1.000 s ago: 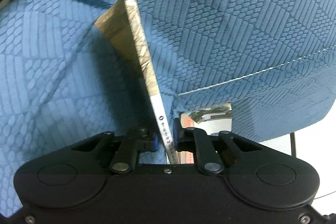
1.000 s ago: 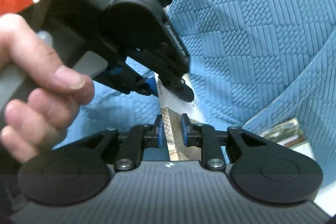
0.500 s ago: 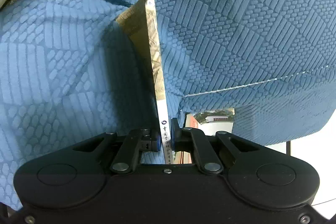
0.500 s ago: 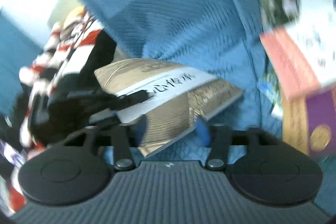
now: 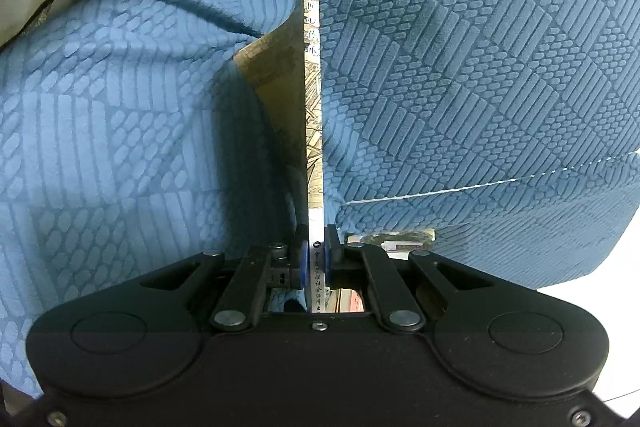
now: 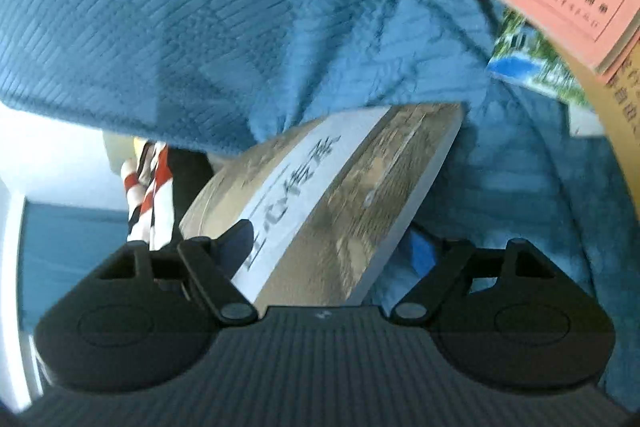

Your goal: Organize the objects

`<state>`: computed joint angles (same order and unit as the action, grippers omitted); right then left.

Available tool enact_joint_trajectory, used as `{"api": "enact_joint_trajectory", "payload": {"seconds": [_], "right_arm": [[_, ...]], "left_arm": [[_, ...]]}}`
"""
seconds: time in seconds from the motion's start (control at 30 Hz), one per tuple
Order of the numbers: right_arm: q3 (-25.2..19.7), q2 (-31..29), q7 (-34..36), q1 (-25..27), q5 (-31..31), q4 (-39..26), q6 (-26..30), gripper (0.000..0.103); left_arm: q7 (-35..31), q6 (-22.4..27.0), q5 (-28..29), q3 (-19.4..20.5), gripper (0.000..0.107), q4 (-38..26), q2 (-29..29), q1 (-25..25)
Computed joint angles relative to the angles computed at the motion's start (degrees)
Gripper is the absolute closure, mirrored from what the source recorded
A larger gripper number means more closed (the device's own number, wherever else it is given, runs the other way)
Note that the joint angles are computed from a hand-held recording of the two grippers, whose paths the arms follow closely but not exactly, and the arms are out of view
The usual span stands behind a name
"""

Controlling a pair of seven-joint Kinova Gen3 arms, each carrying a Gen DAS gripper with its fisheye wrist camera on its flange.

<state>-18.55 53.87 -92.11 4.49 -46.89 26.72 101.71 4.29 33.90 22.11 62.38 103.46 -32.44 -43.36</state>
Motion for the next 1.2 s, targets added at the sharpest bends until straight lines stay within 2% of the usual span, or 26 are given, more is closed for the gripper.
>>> {"api": "enact_joint_trajectory", "payload": {"seconds": [0.07, 0.13, 0.17, 0.2, 0.27, 0.4, 0.5, 0.57, 0.67, 0.73, 0.8, 0.83, 0.97, 1.03, 1.13, 1.17, 1.2], "right_arm": [[0.6, 0.0, -1.0, -0.1, 0.2, 0.4, -1.9, 0.022], [0.8, 0.4, -2.7, -0.1, 0.3, 0.5, -3.3, 0.034], [1.4, 0.4, -3.3, -0.6, 1.2, 0.2, -3.6, 0.056], [2.0, 0.0, -3.0, -0.9, 2.3, 0.3, -3.8, 0.062], [1.6, -1.0, -1.2, -0.4, 2.8, 2.2, -5.0, 0.067], [0.4, -1.9, -0.2, 0.8, 1.4, 3.0, -3.9, 0.076], [-1.0, -3.0, 0.6, 2.5, -1.5, 5.6, -3.7, 0.082], [-1.9, -3.2, 0.7, 3.6, -4.0, 6.8, -3.0, 0.085], [-2.5, -4.4, 1.6, 4.1, -7.0, 9.8, -3.6, 0.086], [-2.5, -4.5, 2.1, 3.8, -8.1, 10.3, -4.0, 0.085], [-1.9, -3.4, 1.7, 2.5, -7.9, 7.8, -3.5, 0.083], [-1.6, -2.8, 0.7, 2.1, -7.7, 7.2, -3.4, 0.082], [-1.3, -1.2, -1.5, 1.1, -7.2, 6.6, -4.9, 0.062], [-1.2, -0.2, -1.8, 0.3, -6.6, 5.0, -5.4, 0.062], [-1.6, 0.4, -1.7, -0.8, -5.9, 3.8, -6.1, 0.067], [-1.6, 0.2, -1.0, -1.2, -5.3, 3.4, -6.3, 0.079], [-1.6, -0.6, 0.6, -1.3, -4.8, 4.0, -6.8, 0.087]], "left_arm": [[0.3, -0.7, 0.4, -0.7, 0.102, 0.7, -0.2, 0.9], [0.7, -1.7, 0.7, -0.6, 0.102, 1.4, -0.3, 1.2], [0.8, -1.8, 1.0, -0.6, 0.102, 1.5, -0.6, 0.9], [1.6, -0.9, 0.6, -0.3, 0.101, 1.1, -0.9, 0.4], [3.8, -1.2, 1.9, -0.5, 0.085, 2.0, -2.7, -0.1], [6.2, -0.3, 3.2, -1.4, 0.077, 2.7, -5.1, -0.9], [7.5, -4.0, 5.4, -1.2, 0.075, 5.1, -5.8, -0.6], [8.6, -5.7, 6.8, -0.6, 0.077, 6.2, -5.5, -0.3], [10.1, -10.0, 9.2, 1.0, 0.088, 8.3, -5.0, 0.2], [9.8, -9.3, 8.4, 1.4, 0.093, 7.7, -4.1, 0.2], [10.1, -8.6, 8.1, 1.4, 0.095, 7.4, -4.1, 0.2], [10.2, -8.7, 8.2, 1.3, 0.097, 7.6, -4.1, 0.4], [10.0, -7.1, 6.9, 0.2, 0.100, 6.9, -4.1, 0.9], [9.7, -5.9, 5.8, -0.8, 0.100, 6.4, -4.0, 1.6], [9.1, -4.4, 4.4, -2.2, 0.099, 5.9, -3.8, 2.8], [9.1, -3.9, 3.8, -2.8, 0.098, 5.8, -4.1, 3.1], [9.0, -3.7, 3.3, -3.6, 0.097, 6.0, -4.3, 3.6]]}}
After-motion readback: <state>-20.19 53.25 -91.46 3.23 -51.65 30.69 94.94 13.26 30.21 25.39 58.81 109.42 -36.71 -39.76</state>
